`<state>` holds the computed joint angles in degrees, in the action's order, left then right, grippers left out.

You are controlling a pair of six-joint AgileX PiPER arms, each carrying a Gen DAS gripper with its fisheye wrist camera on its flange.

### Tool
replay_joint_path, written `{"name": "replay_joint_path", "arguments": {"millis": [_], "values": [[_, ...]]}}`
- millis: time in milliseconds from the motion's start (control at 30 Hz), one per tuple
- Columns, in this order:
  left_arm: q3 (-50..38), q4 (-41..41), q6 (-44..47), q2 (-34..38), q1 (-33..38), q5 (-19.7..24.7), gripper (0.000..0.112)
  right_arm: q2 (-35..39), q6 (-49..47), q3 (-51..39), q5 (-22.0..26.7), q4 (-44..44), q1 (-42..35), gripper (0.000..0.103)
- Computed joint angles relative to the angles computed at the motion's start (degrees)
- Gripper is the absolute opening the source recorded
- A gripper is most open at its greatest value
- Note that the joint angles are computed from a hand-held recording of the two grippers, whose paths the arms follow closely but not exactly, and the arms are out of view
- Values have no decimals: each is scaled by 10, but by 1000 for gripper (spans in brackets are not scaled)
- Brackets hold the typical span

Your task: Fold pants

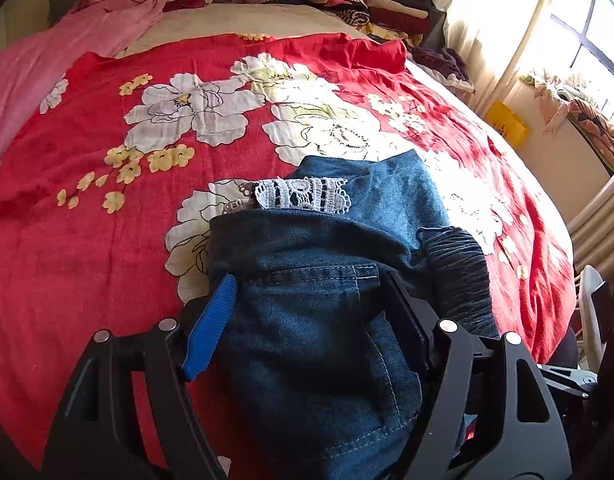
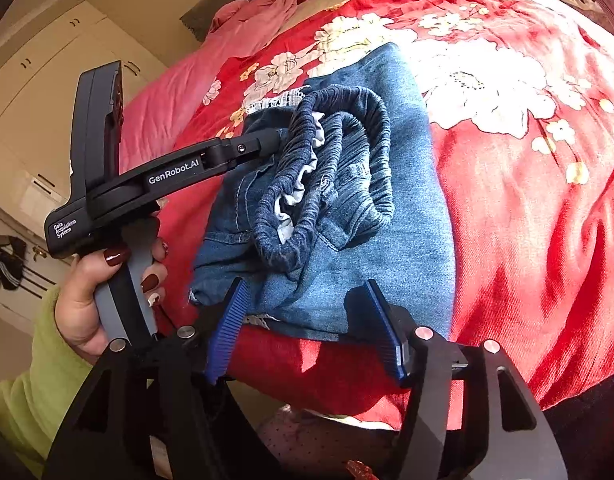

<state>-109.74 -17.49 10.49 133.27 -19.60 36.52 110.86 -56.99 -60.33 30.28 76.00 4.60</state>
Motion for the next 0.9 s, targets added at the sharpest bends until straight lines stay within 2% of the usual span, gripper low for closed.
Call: {"name": "replay_joint_path", "arguments": {"millis": [200, 300, 433, 500, 667, 900], "values": [[31, -6, 4, -26, -1, -15, 73, -26, 3, 15, -21, -8, 1, 71], [52, -11, 9, -44, -1, -27, 77, -42, -17, 27, -35, 8, 3, 80], [80, -12, 10, -67, 1, -44, 80, -70, -31, 43, -65, 15, 11, 81], [97, -13, 11, -80, 1, -54, 86, -81, -28, 45, -88, 8, 19, 84], [144, -12, 7, -117, 0, -87, 93, -115, -83, 67, -140, 44, 31, 84], [188, -22, 14, -157, 1, -108, 93, -145, -123, 80, -155, 71, 27, 85]]}}
